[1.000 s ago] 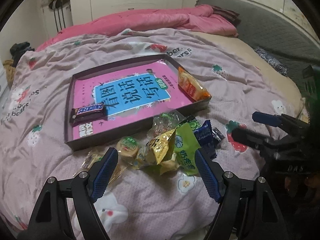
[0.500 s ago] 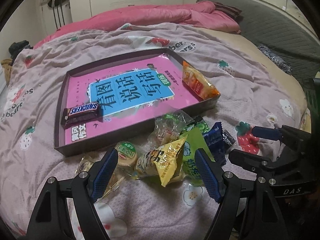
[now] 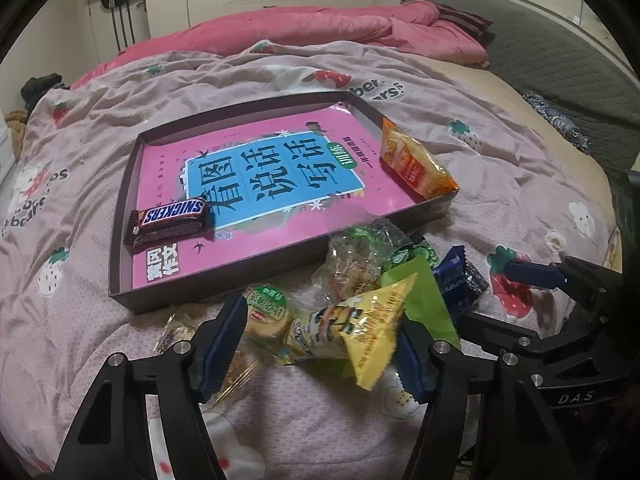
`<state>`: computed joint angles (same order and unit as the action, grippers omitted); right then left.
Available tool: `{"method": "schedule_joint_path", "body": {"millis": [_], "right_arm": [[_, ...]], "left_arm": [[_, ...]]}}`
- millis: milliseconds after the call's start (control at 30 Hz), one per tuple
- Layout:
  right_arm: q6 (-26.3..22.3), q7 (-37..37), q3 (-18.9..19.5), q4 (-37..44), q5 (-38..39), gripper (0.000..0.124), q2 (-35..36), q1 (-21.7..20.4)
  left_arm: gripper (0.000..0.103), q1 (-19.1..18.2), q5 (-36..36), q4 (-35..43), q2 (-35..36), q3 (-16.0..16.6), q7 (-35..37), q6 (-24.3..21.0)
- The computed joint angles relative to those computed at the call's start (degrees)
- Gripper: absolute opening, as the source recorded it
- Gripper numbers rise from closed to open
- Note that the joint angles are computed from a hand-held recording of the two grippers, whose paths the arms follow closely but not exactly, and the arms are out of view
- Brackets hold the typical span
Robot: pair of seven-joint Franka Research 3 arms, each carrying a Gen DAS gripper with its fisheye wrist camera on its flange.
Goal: Organize snacks
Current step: 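Withdraw both open tools from the tray back toward the snack pile, then grasp the yellow chip bag with left tool while right tool grasps blue biscuit pack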
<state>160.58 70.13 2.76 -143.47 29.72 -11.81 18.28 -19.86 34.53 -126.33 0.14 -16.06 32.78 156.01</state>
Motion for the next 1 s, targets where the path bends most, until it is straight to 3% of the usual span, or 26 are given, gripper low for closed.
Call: {"method": "schedule_joint_path", "body": {"millis": [167,367,600,800,1000], "right_arm": [[0.8,-3.3,-0.7,0.1,3.4,0.089,-0.2,1.5],[0.5,-1.2,0.4,0.7,0.4,0.089,1.0,0.5],[2.5,-4.4,0.9,1.4,2.4,0.089,2.2,2.4],[8.0,6.4,4.8,0.5,-10.4,0.092,3.9,-0.1],[9.6,21.4,6.7,1.2,-23.7,0.095,6.0,-2.9]], "left_arm": [[0.055,0.4,-1.5,-1.0,-0.2,0.3,1.3,1.9],[0.043,0.8,-3.7,-2.2,-0.7,0.5,2.8,3.6],[0.036,1.0,-5.0,-2.6,-0.7,0.3,4.2,4.2],[0.032,1.0,-5.9,-2.6,-0.4,0.4,5.0,4.2],[0.031,0.9,-5.3,-2.3,0.0,0.4,4.8,4.1]]}}
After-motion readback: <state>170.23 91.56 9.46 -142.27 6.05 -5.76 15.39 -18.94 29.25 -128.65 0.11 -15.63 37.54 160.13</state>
